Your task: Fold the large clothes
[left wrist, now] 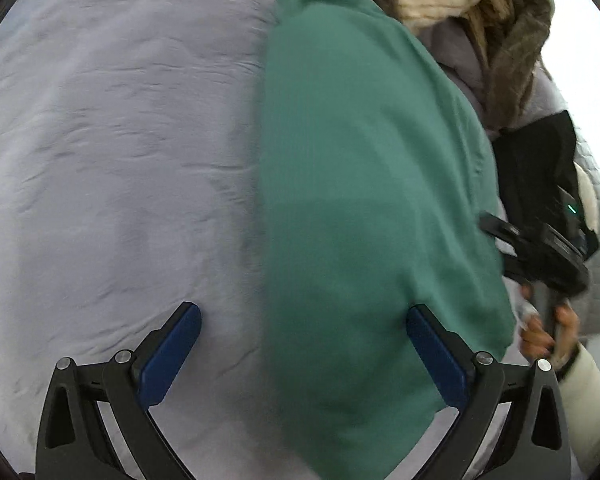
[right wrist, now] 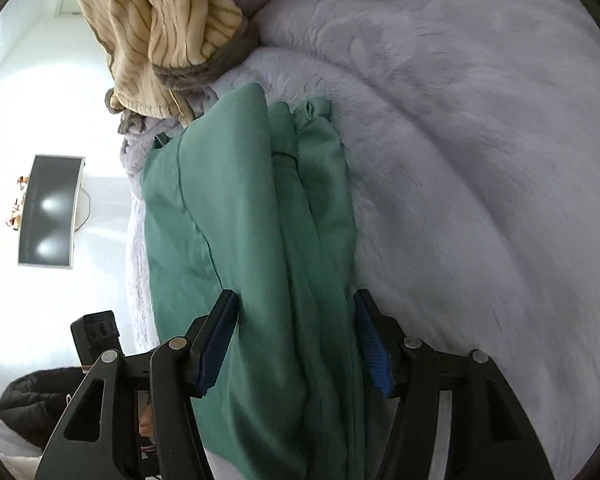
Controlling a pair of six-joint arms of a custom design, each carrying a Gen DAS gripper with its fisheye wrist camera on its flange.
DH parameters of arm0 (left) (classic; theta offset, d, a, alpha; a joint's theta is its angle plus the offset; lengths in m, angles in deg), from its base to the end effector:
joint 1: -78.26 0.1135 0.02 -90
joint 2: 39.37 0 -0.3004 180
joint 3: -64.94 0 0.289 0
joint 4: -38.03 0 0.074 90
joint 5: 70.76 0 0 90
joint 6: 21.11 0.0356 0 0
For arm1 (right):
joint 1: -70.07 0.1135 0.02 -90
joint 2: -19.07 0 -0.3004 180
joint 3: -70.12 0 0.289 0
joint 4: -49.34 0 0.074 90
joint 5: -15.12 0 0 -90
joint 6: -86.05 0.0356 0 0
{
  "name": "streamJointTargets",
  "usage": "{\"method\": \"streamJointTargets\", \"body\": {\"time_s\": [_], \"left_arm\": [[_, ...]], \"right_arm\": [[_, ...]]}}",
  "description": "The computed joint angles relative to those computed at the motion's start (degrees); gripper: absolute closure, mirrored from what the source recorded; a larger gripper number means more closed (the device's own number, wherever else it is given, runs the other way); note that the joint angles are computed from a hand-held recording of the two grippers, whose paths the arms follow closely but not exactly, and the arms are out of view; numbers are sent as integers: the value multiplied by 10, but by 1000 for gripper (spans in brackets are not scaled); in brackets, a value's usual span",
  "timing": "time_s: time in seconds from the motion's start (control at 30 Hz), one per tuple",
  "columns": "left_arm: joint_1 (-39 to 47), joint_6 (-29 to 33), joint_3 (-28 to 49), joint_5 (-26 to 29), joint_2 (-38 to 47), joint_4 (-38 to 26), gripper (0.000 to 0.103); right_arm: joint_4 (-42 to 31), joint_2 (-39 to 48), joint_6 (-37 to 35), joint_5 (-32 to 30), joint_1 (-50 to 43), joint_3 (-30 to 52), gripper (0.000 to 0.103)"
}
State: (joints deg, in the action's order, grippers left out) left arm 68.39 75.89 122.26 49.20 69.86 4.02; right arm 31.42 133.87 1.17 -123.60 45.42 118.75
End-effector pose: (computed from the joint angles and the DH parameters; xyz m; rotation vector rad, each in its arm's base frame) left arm 0.2971 -0.0697 0.0651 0.4653 2.9438 -0.7998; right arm 0.2591 -0.0895 0.0249 0.6242 2.5909 1.1655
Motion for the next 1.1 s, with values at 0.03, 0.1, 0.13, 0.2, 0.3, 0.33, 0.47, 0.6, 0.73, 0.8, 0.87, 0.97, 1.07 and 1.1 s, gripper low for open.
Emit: {"method": "streamJointTargets", "body": {"time_s": [0.03,0.1,0.13,0.2,0.3,0.33,0.47,0.6,0.73,0.8,0.87,0.97,1.07,1.1], "left_arm": [[-9,1,9,8,11,2,0],[-26,-4,24,15,30,5,0],[-33,-9,30,18,36,7,0],[-50,-22,44,28,57,9,0],[-69,-29,53,20,73,14,4],[-73,-31,50,14,66,17,9],[-58,-10,44,27,37,2,46],[-37,10,41,68,-1,-43,55],[-14,61,36,94,-56,-116,55],[2,88,35,102,-80,-151,55],[28,129,31,105,-108,-196,55],[72,193,16,100,-157,-268,55],[147,291,14,74,-176,-356,55],[159,304,11,64,-183,-371,55]], "right_arm": [[5,15,6,-5,7,14,38],[19,41,28,-27,17,34,37],[24,52,38,-36,24,42,34],[35,62,48,-41,36,49,34],[65,68,78,-42,40,40,45],[69,69,84,-51,37,38,66],[126,40,126,-112,22,-4,81],[216,-6,215,-165,25,-58,82],[292,-84,313,-186,44,-114,82],[295,-136,338,-188,54,-141,82],[308,-186,370,-187,72,-170,82],[397,-245,468,-179,112,-233,82],[588,-227,607,-138,184,-298,82],[688,-193,663,-110,225,-323,82]]}}
